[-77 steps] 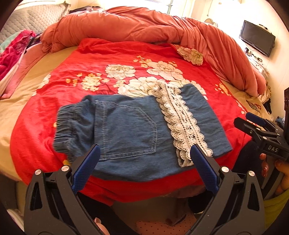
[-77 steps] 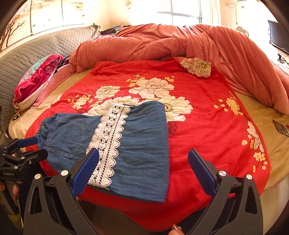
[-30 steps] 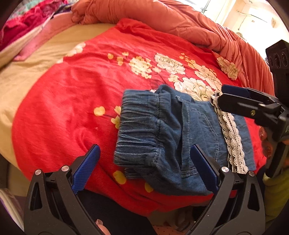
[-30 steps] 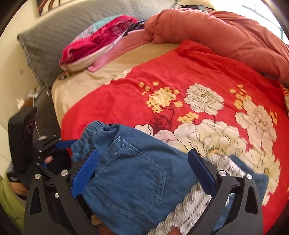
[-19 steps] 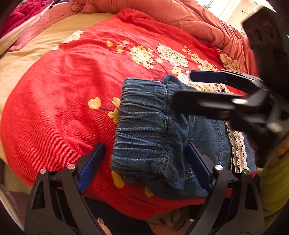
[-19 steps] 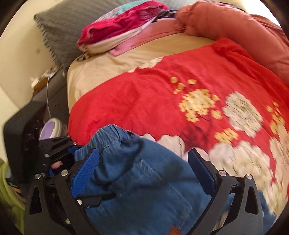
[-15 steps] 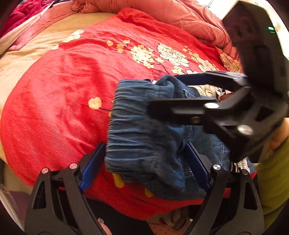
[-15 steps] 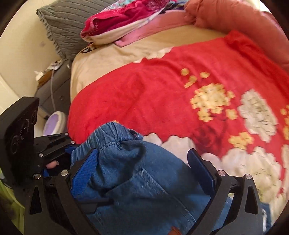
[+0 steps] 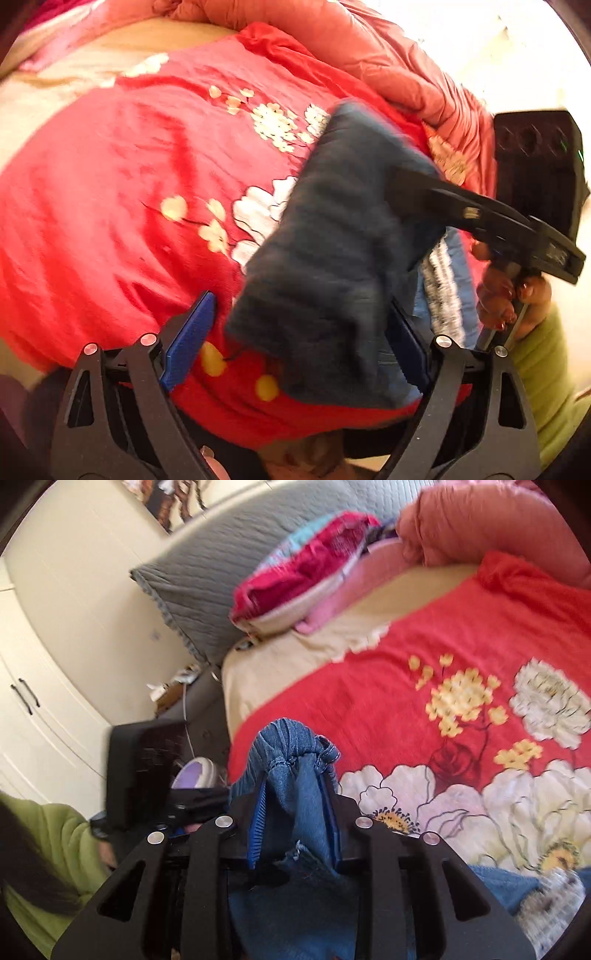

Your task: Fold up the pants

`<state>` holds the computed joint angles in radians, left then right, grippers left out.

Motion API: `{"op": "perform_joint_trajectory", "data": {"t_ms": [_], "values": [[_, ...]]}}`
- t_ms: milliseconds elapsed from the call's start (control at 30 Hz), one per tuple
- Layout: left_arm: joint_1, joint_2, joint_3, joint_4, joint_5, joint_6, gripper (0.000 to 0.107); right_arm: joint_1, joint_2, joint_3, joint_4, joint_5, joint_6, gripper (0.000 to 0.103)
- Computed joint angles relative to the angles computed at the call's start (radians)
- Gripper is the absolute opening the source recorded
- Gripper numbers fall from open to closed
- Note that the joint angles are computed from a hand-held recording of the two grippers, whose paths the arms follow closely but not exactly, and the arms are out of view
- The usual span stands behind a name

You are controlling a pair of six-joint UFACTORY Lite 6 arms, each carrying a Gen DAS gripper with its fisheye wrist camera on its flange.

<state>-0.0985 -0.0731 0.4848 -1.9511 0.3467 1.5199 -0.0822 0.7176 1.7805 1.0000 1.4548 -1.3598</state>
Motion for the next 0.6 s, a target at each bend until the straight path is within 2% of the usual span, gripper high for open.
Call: {"op": "perform_joint_trajectory", "data": {"t_ms": [100,167,233,367,467,600], "values": [[0.036,0.017,0.003,0.019,0.164,-0.052,0.077,-0.055,-0.022,0.015,0.014,0.053,-0.009,0.026],[-0.003,0.037,0.037,0.02,0.188,-0.102,0.061,-0.092,-0.026,0.031,0.016,0.074,-0.024,0.026],[-0.052,0.039,0.061,0.003,0.184,-0.13,0.057,-0.135,-0.022,0.058,0.013,0.101,-0.028,0.026],[-0.186,0.049,0.136,-0.047,0.103,-0.152,0.056,-0.232,0.044,0.172,0.008,0.163,-0.013,0.026],[-0.294,0.074,0.21,-0.089,-0.002,-0.146,0.056,-0.292,0.085,0.235,0.004,0.2,-0.019,0.029],[-0.41,0.178,0.335,-0.241,-0.112,-0.043,0.056,-0.357,0.136,0.279,0.012,0.208,-0.031,0.031]]}}
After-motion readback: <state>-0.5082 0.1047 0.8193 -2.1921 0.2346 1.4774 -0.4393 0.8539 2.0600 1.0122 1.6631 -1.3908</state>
